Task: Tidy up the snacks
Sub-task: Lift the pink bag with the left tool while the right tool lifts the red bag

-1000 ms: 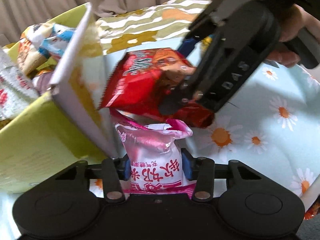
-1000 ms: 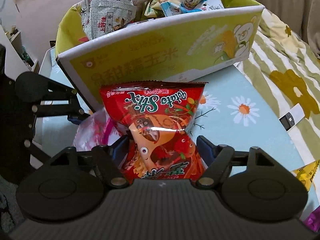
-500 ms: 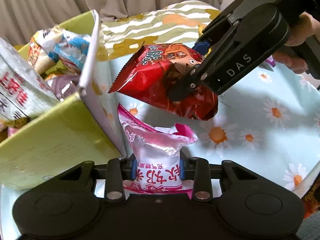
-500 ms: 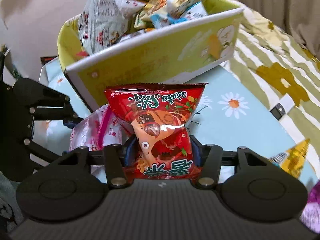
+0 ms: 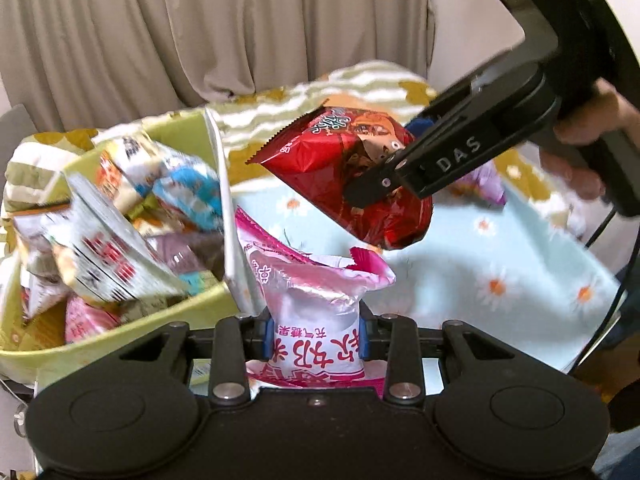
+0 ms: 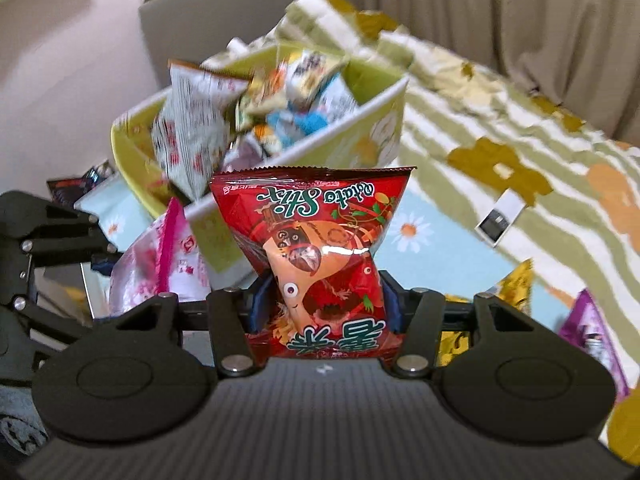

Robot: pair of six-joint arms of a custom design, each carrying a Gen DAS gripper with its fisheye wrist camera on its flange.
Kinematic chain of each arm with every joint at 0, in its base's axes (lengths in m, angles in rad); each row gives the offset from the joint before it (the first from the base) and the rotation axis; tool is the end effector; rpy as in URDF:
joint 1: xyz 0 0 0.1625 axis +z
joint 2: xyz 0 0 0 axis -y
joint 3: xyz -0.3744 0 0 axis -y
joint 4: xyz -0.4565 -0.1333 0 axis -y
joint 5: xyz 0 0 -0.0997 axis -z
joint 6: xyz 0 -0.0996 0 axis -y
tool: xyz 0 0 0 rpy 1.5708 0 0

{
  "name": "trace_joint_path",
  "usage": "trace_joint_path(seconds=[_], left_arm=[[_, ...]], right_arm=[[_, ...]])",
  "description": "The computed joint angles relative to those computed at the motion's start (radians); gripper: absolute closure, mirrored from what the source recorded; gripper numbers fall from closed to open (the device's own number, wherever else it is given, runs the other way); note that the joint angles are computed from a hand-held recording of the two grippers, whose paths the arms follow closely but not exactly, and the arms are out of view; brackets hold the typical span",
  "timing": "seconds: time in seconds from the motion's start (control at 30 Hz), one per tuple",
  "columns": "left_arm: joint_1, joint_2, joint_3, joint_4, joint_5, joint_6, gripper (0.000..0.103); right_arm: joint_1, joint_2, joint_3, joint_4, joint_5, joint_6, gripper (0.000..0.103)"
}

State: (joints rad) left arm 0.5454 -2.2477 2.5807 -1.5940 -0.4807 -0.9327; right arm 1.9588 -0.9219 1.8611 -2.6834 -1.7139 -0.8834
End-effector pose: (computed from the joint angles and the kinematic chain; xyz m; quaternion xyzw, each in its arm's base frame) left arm -0.1225 -0.3336 0.2309 0.1190 0.8403 -0.3516 0.3952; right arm 0.3414 -0.5205 0.0125 0.5850 -0.8033 0.0663 0.0902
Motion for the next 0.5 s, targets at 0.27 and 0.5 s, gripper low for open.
trace_joint_path(seconds=[0.27,0.5], left_arm=[[-0.105,-0.115,-0.091,0.358,0.087,-0.207,0.064],[-0.09,-0.184,-0.208,0.62,0.175,-0.325,0.064]], right_arm=[[0.088,-0.019,0.011,-0.126,0.001,0.171,0.034],[0.183,0.052,-0.06,-0.19,-0.05,0.387,0.034]])
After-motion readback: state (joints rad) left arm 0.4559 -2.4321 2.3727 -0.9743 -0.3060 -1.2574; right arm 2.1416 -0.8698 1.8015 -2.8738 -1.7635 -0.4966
